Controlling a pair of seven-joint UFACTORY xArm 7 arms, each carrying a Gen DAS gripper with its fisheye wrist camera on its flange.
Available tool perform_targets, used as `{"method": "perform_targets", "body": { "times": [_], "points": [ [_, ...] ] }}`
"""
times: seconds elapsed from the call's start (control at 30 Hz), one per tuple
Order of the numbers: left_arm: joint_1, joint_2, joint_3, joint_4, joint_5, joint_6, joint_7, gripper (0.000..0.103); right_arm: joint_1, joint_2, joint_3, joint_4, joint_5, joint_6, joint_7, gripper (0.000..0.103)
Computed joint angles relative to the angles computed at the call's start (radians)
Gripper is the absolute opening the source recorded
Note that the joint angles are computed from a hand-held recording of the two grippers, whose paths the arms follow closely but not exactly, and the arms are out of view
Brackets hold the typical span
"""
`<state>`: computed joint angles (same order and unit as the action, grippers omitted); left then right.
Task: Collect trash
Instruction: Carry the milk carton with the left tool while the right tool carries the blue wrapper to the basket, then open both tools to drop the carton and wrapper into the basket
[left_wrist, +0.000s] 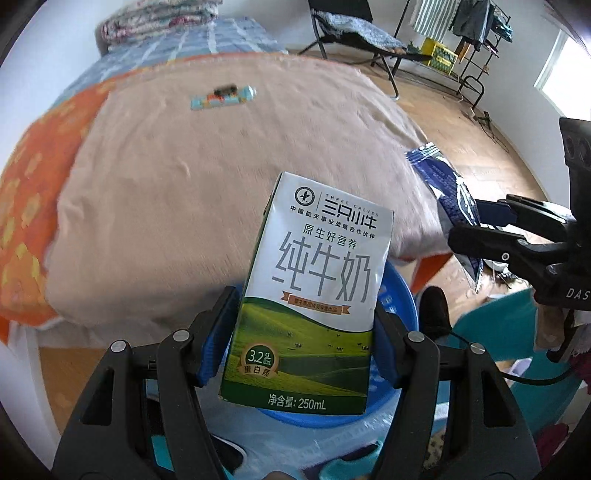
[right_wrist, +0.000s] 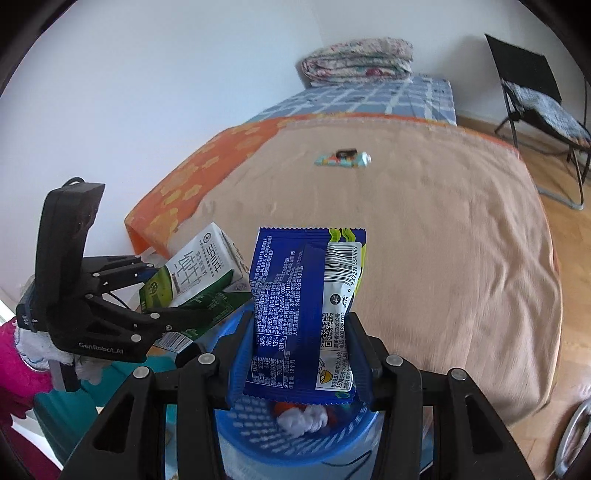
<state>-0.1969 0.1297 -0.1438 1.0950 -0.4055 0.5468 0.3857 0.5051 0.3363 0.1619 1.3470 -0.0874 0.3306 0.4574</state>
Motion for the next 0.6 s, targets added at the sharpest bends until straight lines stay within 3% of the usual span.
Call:
{"method": "perform_targets", "body": {
  "times": [0.27,0.6],
  "points": [
    [-0.01,0.0,-0.008,-0.061,-0.015,0.029,-0.012,0.068,0.005,-0.028,0.024,-0.094,0.021,0.006,-0.005,0.049],
    [-0.024,0.008,-0.014,-0.085,-0.013,0.053,-0.008,0.068,0.012,-0.015,0.037,-0.098,0.046,0.027,-0.041,0.049]
  ]
}}
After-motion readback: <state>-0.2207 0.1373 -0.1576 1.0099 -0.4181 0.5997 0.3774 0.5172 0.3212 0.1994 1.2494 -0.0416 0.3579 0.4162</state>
